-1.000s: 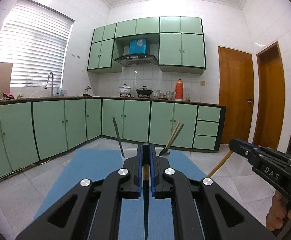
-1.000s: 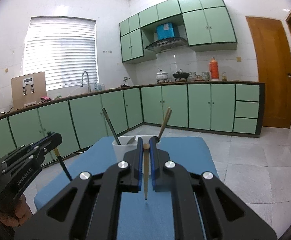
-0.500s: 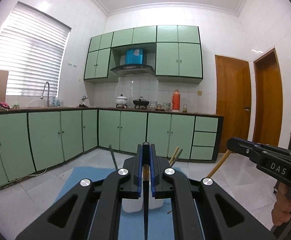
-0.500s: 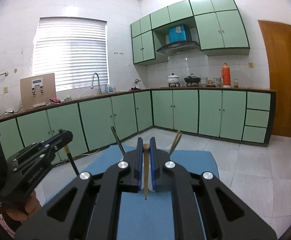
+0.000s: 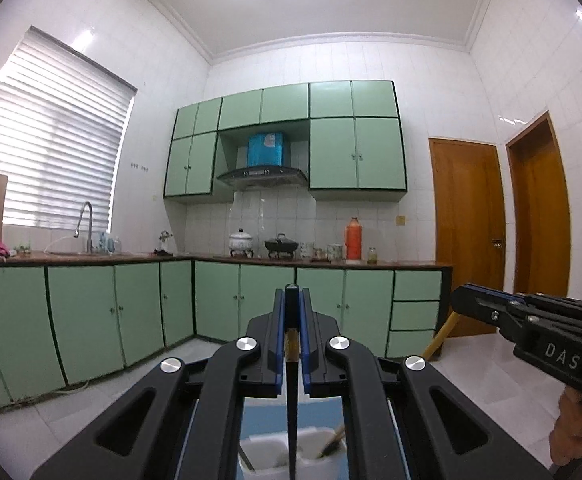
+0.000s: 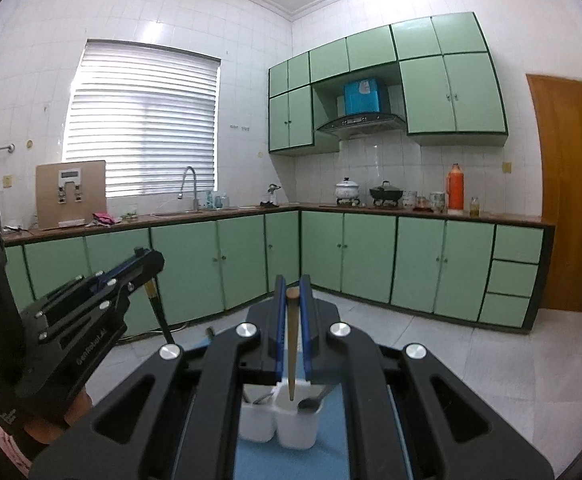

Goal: Organize utensils
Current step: 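Carry the black and wooden chopsticks to the white holder and lower them in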

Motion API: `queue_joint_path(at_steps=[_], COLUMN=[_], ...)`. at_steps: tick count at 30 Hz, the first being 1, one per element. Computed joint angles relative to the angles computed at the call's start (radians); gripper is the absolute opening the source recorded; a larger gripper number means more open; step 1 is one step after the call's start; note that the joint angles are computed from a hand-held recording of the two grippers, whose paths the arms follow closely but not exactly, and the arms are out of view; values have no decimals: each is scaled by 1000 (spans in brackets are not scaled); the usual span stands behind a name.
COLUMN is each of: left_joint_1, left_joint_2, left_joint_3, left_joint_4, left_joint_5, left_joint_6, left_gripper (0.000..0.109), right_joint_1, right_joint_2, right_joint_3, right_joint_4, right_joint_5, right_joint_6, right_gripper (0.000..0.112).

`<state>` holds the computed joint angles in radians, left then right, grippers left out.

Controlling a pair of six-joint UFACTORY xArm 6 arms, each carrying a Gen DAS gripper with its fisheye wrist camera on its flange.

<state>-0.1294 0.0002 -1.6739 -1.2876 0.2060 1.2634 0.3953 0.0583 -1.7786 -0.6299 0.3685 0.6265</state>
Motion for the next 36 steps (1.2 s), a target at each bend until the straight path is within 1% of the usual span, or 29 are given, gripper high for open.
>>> queue_joint_path(at_steps=[3, 6, 9, 13, 16, 22, 26, 30, 36], left_joint_1=[-11, -18, -23, -16, -7, 2, 5, 6, 9], left_joint_2=[92, 186, 281, 394, 441, 506, 516, 519, 522], left_joint_3=[-112, -213, -303, -391, -419, -462, -451, -430, -405], left_joint_4=[2, 43, 138, 304, 373, 441, 448, 449, 456], left_joint_5=[-25, -41, -55, -58, -45, -27, -20, -16, -13], left_joint_6=[6, -35, -125, -281, -349, -415, -423, -425, -431], left_gripper=[7, 7, 7, 7, 7, 7, 7, 7, 7], right_joint_1=[-13, -27, -33, -37, -38, -41, -38, -39, -41], right_joint_2=[82, 174, 251, 322, 363, 435, 470, 512, 529], right_joint_3=[-101, -203, -277, -326, -359, -427, -453, -495, -481], right_joint_4=[82, 157, 202, 247, 270, 300, 293, 321, 328], right_joint_5=[30, 67, 99, 117, 129, 149, 158, 176, 167], right_joint_6=[-72, -132, -164, -191, -203, -220, -214, -228, -215], right_gripper=[6, 6, 6, 6, 6, 6, 6, 6, 6])
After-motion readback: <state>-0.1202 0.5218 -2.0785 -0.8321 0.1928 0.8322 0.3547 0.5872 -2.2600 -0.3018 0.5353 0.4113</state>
